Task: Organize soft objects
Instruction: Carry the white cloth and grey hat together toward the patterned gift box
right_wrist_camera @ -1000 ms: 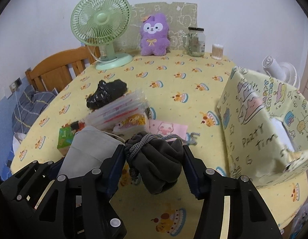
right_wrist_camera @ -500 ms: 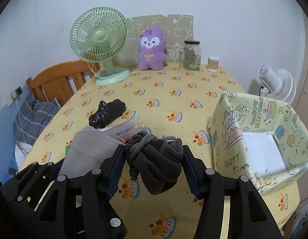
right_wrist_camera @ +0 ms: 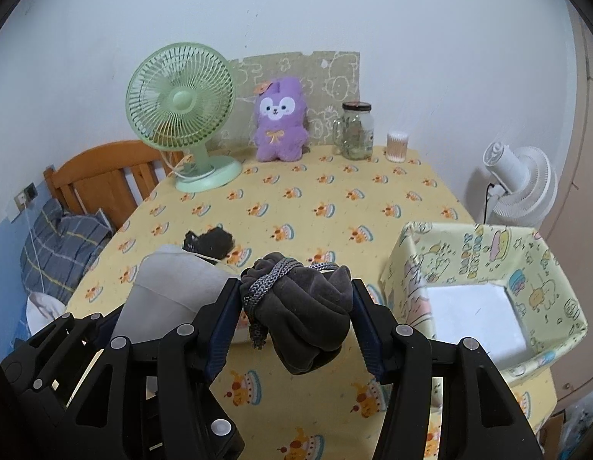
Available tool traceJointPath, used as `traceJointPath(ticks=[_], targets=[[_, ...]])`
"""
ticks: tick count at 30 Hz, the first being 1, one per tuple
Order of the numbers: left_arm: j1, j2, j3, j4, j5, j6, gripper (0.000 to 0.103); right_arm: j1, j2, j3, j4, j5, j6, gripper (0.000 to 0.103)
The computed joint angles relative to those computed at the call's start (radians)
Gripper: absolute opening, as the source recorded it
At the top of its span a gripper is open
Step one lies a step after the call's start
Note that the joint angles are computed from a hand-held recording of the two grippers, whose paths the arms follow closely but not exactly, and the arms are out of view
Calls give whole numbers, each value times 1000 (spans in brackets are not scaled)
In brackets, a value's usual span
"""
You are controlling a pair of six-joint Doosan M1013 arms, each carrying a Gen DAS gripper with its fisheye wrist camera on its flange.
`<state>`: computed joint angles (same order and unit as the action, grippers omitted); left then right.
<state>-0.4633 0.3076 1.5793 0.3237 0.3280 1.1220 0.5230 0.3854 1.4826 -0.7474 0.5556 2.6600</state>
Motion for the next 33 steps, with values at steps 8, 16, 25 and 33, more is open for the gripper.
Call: traceJointPath(ticks=[8, 16, 25, 33], targets=[[-7, -2, -14, 50, -9, -42, 55, -5, -14, 2, -47, -7, 38, 59], [-20, 1, -27, 94, 1, -85, 55, -13, -19, -3, -51, 1, 22, 59], [-45, 13, -51, 120, 11, -90, 55, -35, -39, 21, -68, -14, 35, 59], [-66, 27, -78, 107, 18, -54, 55, -60, -59, 45, -91, -27, 57, 59]])
